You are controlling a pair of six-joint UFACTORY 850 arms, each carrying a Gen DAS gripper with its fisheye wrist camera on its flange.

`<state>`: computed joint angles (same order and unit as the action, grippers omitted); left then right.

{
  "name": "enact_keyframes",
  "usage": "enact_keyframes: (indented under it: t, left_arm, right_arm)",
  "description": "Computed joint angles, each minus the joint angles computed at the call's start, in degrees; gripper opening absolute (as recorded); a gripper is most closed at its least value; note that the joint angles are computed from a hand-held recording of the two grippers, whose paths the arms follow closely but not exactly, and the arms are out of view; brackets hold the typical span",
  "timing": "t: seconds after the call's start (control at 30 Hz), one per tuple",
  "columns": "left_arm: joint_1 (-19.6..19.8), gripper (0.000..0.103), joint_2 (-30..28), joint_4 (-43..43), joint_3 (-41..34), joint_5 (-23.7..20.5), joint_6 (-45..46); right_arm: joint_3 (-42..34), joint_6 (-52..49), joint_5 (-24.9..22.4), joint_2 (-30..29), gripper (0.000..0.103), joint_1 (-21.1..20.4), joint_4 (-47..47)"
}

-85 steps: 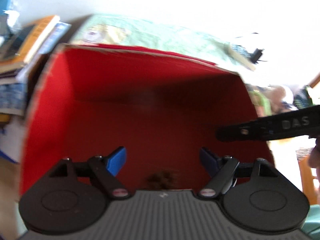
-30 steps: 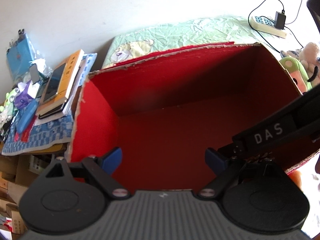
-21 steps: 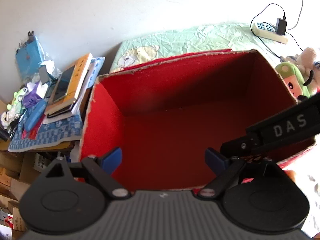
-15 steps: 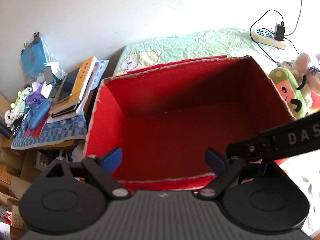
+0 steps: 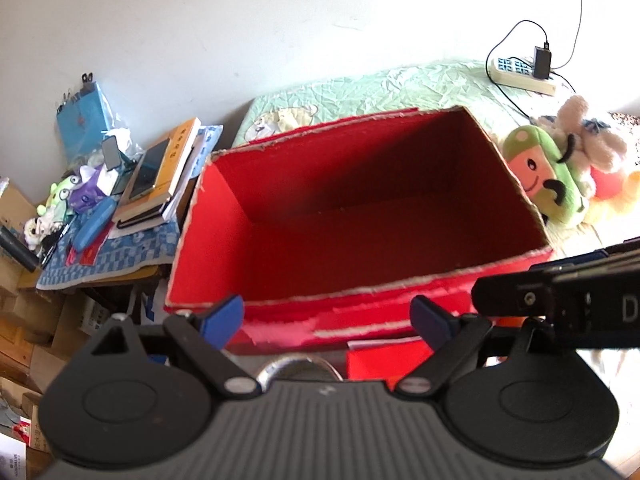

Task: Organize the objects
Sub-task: 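Reach to the orange gourd and close the right gripper on its neck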

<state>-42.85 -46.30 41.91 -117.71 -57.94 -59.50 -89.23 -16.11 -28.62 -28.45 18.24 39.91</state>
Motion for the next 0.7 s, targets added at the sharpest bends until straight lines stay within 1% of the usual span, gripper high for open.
enact_keyframes:
  t: [0.13, 0.23, 0.5, 0.6, 0.7]
  left_arm:
    - [-1.2, 0.092, -0.3, -0.3, 0.1, -1.2, -0.3]
    - [-2.1, 0.092, -0.3, -0.6, 0.7, -1.9, -0.7]
    - [-4.0, 0.092, 0.5, -1.7, 3.1, -2.7, -1.3]
    - [-4.5, 0.092, 0.9, -2.4, 4.2, -2.6, -1.2]
    - [-5.1, 0.092, 1.2, -2.9, 5.3, -2.4, -1.1]
  right_arm:
    - [5.0, -0.4, 1.8, 3.3, 0.045, -0.1, 0.8]
    - [7.9, -0.7, 2.2, 5.0, 0.045, -0.3, 2.0]
    - [15.0, 0.1, 4.2, 9.2, 0.045, -0.2, 4.0]
    - [17.4, -0.2, 5.0, 10.3, 0.045, 0.2, 5.9]
    - [19.9, -2.8, 5.4, 11.8, 0.045, 0.0, 10.0]
